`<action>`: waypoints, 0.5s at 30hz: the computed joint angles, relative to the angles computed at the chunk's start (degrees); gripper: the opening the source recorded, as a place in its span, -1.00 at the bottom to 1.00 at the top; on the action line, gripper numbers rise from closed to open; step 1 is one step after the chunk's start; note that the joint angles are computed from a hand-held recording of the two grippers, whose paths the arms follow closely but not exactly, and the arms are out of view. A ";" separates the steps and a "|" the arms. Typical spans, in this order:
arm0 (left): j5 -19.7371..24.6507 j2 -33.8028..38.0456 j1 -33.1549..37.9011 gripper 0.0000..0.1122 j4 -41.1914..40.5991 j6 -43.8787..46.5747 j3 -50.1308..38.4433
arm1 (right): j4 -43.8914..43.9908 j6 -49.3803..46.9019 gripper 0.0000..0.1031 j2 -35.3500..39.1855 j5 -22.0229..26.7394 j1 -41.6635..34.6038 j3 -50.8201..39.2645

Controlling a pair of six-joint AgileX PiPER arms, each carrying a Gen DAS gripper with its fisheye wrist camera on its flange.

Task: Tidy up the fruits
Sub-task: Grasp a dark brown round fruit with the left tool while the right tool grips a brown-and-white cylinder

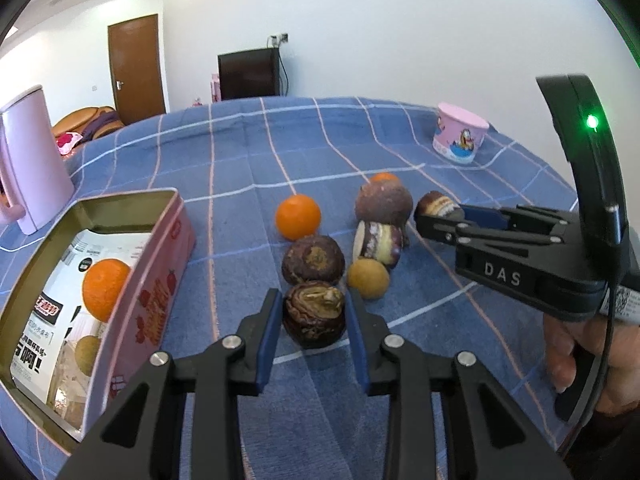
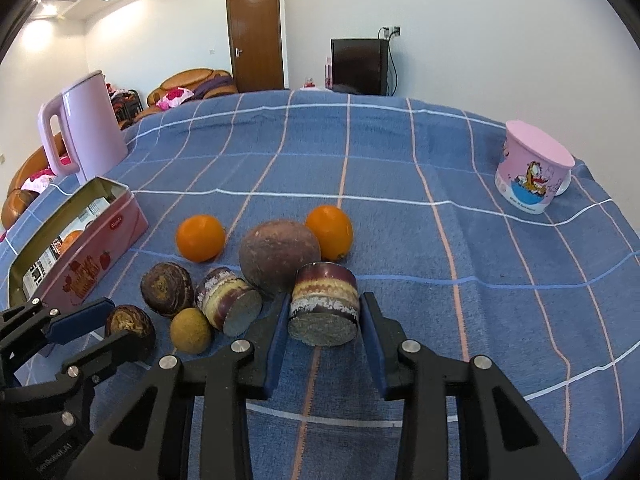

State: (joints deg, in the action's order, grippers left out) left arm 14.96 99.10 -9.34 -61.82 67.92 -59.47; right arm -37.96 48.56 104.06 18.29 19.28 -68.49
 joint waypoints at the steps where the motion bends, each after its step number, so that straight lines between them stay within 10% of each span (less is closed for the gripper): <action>1: 0.02 -0.13 0.21 -0.41 -2.11 1.91 0.17 | -1.53 1.59 -0.29 -0.24 -0.21 0.15 0.35; 15: -1.29 -1.38 0.03 -0.41 -16.36 14.67 0.57 | -18.57 18.65 -0.29 -2.88 -3.46 0.94 4.14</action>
State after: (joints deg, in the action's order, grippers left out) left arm 13.67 97.73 -9.31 -78.19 82.59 -58.90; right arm -56.53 67.21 101.17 14.84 20.21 -64.36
